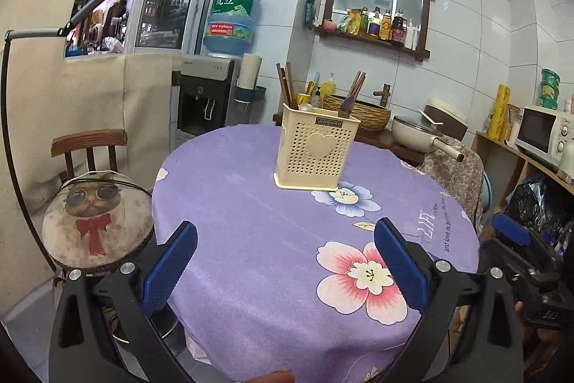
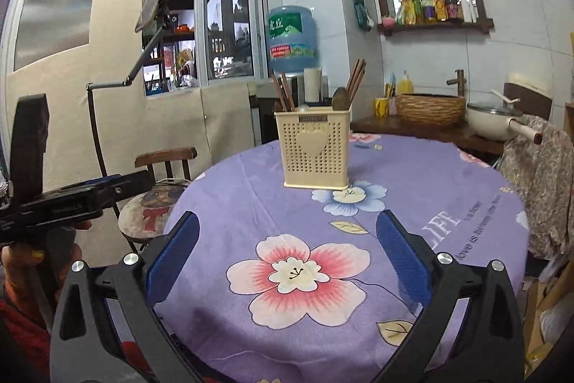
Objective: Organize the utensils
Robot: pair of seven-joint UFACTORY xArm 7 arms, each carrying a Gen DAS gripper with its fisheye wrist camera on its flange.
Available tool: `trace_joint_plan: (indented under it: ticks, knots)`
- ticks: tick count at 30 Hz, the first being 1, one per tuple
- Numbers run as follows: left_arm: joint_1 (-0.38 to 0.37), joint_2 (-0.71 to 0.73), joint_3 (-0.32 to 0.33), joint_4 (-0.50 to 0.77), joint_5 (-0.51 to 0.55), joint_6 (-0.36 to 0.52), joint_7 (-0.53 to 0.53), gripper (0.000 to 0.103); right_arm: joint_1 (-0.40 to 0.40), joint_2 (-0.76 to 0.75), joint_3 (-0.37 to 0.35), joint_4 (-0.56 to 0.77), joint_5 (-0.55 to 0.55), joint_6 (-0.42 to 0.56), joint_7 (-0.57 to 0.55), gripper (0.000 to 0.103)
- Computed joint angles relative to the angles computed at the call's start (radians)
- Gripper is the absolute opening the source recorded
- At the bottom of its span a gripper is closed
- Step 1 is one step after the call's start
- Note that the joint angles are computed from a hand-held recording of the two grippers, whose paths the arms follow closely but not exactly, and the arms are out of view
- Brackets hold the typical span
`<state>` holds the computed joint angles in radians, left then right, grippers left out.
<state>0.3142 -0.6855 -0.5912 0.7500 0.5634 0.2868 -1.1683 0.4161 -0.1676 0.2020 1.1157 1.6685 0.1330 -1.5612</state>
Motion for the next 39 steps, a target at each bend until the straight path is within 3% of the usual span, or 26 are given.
trace_joint_plan:
  ticks: [7,39]
  knots:
    - [-0.023,-0.005,-0.002,-0.006,-0.010,-0.018,0.016,0.097,-0.016,-0.056,-0.014,-0.039,0.001,0.026,0.017,0.097]
    - [-0.051,0.012,0.008,0.013,-0.002,0.027,0.039,0.097,0.006,-0.029,-0.030,-0.028,-0.058,0.017,0.077,0.097]
